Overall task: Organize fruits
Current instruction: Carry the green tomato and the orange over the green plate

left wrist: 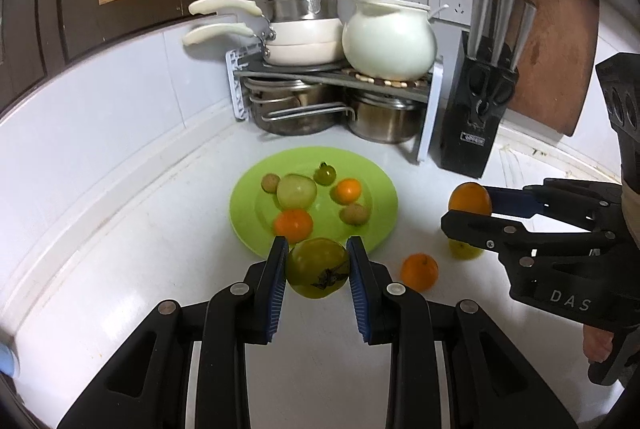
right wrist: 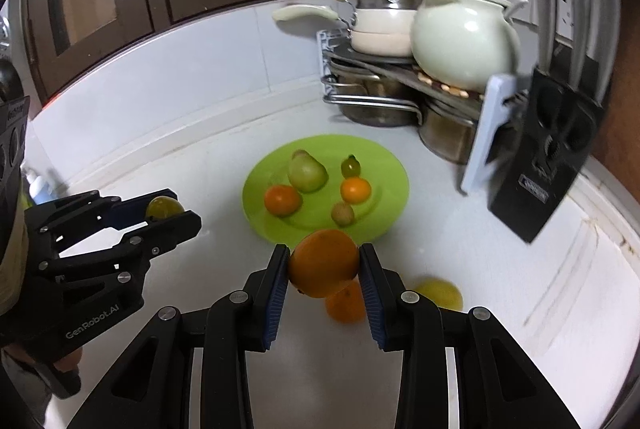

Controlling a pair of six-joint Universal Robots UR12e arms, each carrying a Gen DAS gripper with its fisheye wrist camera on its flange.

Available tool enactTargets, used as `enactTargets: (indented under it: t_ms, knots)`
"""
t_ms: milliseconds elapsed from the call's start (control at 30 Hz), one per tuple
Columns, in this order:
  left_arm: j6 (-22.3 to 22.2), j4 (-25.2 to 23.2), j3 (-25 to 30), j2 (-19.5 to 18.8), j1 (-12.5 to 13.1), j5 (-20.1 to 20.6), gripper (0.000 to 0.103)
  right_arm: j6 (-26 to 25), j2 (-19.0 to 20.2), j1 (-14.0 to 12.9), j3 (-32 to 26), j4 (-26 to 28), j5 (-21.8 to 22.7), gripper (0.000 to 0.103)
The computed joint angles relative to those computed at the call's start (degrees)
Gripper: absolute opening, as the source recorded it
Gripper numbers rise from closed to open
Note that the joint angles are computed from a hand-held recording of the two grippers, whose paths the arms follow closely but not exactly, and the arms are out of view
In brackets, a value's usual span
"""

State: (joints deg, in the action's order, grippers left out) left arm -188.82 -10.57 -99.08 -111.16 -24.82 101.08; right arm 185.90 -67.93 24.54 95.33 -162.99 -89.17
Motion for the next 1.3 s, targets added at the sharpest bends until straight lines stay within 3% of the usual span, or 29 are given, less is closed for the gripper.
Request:
enactTargets:
  t_ms: [433, 833, 1300]
  knots:
    - [0.77, -1.32, 5.03, -2.46, 2.18, -1.8, 0.03, -3.8, 4.1, -0.83, -7.4, 1.55, 1.21, 0.036]
    - [0.39, -7.84, 12.05, -6.87, 4.8, -7.35, 0.03, -5.23, 9.43, -1.31, -15.73, 6.89, -0.04, 0.036]
    - [3.14, -15.44, 21.84, -13.71, 5.73, -10.25, 0.03, -5.39, 14.0, -2.75, -21.58, 14.7, 0.74, 0.036]
